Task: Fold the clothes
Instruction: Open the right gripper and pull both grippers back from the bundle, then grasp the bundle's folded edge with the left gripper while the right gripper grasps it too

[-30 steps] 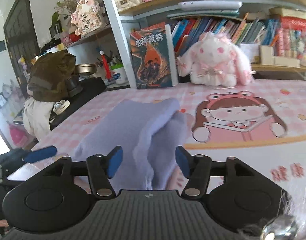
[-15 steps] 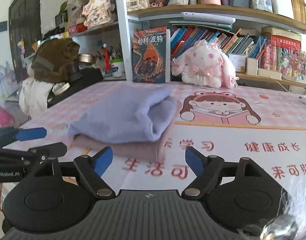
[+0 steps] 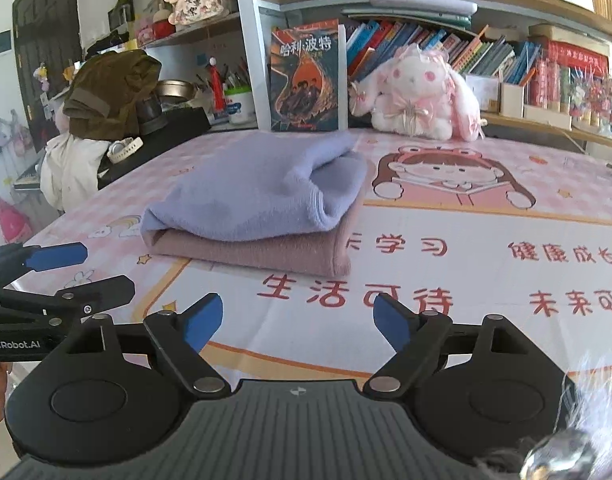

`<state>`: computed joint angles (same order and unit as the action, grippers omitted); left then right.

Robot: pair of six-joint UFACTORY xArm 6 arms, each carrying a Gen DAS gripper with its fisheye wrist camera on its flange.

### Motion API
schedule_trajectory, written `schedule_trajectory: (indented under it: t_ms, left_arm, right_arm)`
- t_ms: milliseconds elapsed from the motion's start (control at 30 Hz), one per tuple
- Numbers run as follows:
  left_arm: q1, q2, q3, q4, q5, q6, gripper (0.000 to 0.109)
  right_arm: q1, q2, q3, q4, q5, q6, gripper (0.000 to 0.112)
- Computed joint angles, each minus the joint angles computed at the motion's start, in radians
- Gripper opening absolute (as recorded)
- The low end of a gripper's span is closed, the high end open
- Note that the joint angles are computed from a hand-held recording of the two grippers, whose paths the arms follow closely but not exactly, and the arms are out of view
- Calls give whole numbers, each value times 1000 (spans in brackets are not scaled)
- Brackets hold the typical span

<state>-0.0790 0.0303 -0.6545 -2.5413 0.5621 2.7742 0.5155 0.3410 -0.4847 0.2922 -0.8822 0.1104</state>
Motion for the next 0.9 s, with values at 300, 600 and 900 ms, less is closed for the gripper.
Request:
schedule_trajectory:
  t_ms: [300,600,900]
  left_arm:
    - [30,44,-69,59,-28,-88,88]
    - [118,118,-171,257,64,-403,88]
    - [137,254,-323,458,124,-751,88]
  right_arm:
    - [-46,7,-26,-85,69,81,82]
    - [-218,1,-70,-454,73,440,82]
    - [-367,71,-221,-756,100,805,87]
